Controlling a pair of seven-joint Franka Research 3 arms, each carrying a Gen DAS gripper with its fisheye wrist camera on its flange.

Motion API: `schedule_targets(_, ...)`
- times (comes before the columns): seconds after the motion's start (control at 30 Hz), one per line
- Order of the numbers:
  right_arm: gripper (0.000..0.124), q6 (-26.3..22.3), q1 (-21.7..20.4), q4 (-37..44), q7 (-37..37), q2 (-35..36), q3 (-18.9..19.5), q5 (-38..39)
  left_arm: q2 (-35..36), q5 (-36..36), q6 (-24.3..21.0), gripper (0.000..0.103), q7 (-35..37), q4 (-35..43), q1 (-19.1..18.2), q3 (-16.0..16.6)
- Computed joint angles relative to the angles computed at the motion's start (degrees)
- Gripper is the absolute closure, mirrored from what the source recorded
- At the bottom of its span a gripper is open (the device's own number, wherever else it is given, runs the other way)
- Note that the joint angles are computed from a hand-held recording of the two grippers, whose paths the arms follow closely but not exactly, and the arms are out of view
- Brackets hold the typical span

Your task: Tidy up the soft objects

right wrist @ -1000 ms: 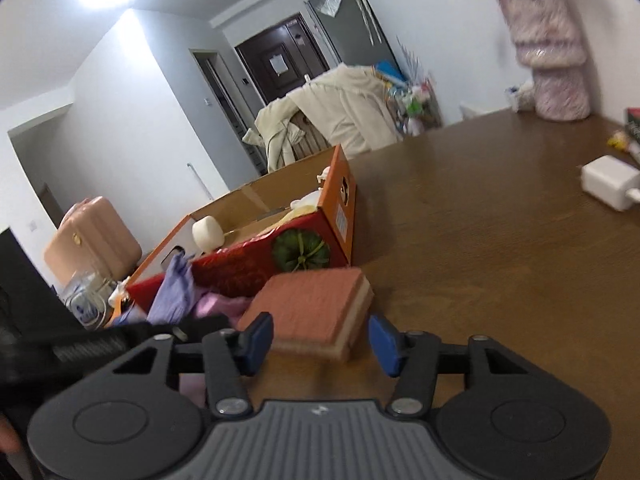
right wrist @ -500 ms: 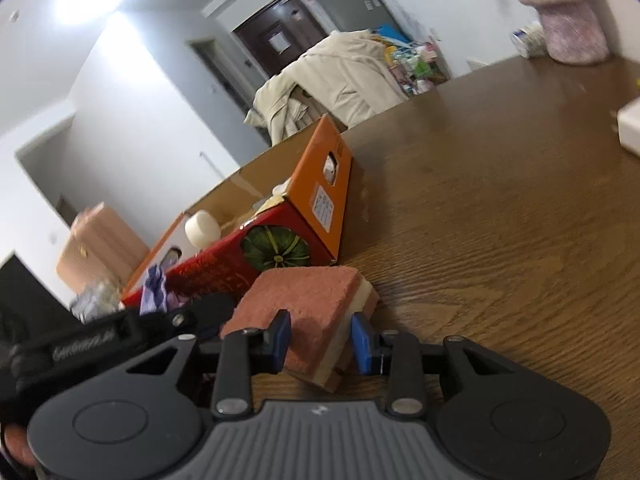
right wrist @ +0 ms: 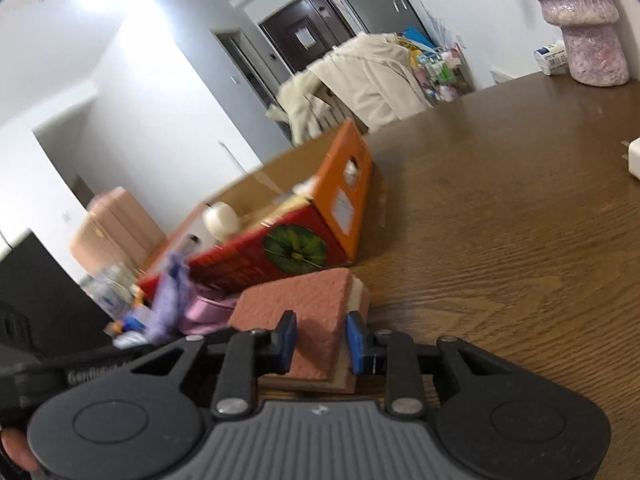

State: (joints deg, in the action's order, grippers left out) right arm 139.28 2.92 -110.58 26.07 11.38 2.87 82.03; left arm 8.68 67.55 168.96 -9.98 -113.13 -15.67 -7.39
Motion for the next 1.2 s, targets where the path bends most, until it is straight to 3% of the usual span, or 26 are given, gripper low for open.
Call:
schedule_targets(0.1,0.099,1.61,0.84,-7.51,-2.23,-7.44,0.09,4.41,-7.0,5.26,0.15,0.077,-5.16,-6.02,-0.05,-0.73)
schedule_targets(0.2,0.099,4.03,3.72,-15.28,-5.92,-15.67,-0.6,7.46,-14.29,13.14,-1.34,0.077,-14.67,-11.66,1.58,-3.37)
schedule_targets(0.3,0.099,4.99,6.54,-18.85,-7.93,-20.44,-1.65,8.65,-20.3,16.1,-1.75,0.077,-20.03,-16.59,3.71,-5.69)
schedule_targets(0.47,0.099,7.03,10.18,-17.05,-7.86,-20.36,-1.73,9.19,-25.02,19.46,-1.92,0.077,-24.11,-19.15,7.66,-7.38)
schedule_targets(0.57,0.099,8.8,11.86,-12.13,-7.36,-17.3,-0.87,8.81,-25.29,20.41,-0.38,0.077,-22.64,-17.98,10.04,-6.11)
schedule_targets(0.67,0.098,9.2,12.86,-2.55,-3.83,-10.62,0.19,5.2,-22.97,19.87,1.19,0.077,-17.62,-13.97,12.89,-4.17)
schedule_targets(0.73,0.098,8.95,12.96,5.45,1.98,-4.71,1.1,1.21,-19.54,21.43,2.98,0.077,-14.77,-9.42,14.94,-2.72)
schedule_targets(0.8,0.098,10.26,13.32,14.9,9.41,2.52,2.47,-4.2,-16.01,17.27,5.97,0.077,-8.81,-6.12,16.2,-0.82)
schedule_targets(0.9,0.098,11.93,15.21,28.51,20.55,13.56,2.98,-15.05,-9.5,1.99,8.64,0.077,6.98,-2.02,17.55,1.28)
schedule_targets(1.03,0.098,7.11,18.67,45.84,36.27,27.1,0.16,-30.96,-2.57,-20.87,5.99,0.077,28.71,0.81,18.46,1.05)
schedule_targets(1.2,0.098,1.96,19.8,57.43,44.77,36.06,-0.34,-41.18,1.06,-32.21,5.55,0.077,41.88,0.7,19.34,0.86)
